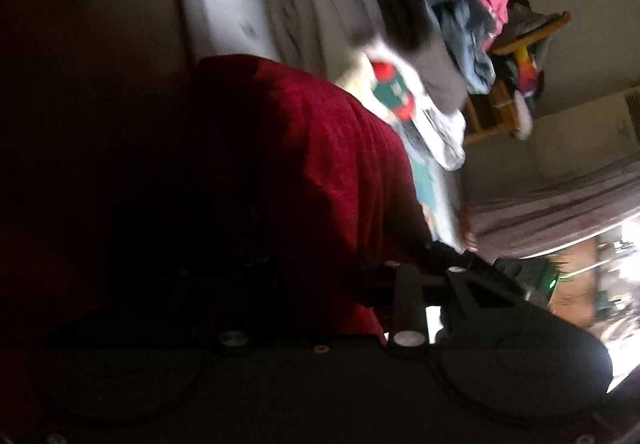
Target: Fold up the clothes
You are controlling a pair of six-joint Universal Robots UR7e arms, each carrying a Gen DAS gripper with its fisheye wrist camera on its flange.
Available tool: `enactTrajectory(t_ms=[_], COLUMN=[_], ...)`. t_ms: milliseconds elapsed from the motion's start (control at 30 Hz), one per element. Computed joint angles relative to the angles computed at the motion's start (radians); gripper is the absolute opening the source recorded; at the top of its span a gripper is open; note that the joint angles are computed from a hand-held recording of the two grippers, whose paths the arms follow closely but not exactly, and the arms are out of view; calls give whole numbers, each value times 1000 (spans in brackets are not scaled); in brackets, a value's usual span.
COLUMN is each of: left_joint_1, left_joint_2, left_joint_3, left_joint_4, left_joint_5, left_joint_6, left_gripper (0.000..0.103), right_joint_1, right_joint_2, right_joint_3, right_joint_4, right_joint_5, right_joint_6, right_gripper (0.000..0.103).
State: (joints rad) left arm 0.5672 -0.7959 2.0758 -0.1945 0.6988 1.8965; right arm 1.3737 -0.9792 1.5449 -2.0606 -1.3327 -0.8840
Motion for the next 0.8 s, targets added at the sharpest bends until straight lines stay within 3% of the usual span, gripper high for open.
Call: enactTrajectory(t_ms=[167,333,400,600,800], left_joint_1=[-18,-95,-120,-108,-52], left_joint_2=[-92,-120,-156,-309,-417], left_joint_3=[110,159,156,68,-186], left_joint_4=[-125,-240,-256,-300,-156], left_joint_5=[-70,-133,-160,-178,-134], left_joint_6=[54,73,135,498,855], left_gripper=[31,31,31,31,32], right_joint_1=[52,95,114,198,312], right_joint_2=[11,-17,-33,-14,159], right_joint_3=[45,21,3,-155,-512], right_joint_4=[-55,3,26,81,145], right_joint_5=[55,83,110,261,418], right_joint_6=[54,-35,-58,-8,121], right_gripper=[33,33,33,33,33])
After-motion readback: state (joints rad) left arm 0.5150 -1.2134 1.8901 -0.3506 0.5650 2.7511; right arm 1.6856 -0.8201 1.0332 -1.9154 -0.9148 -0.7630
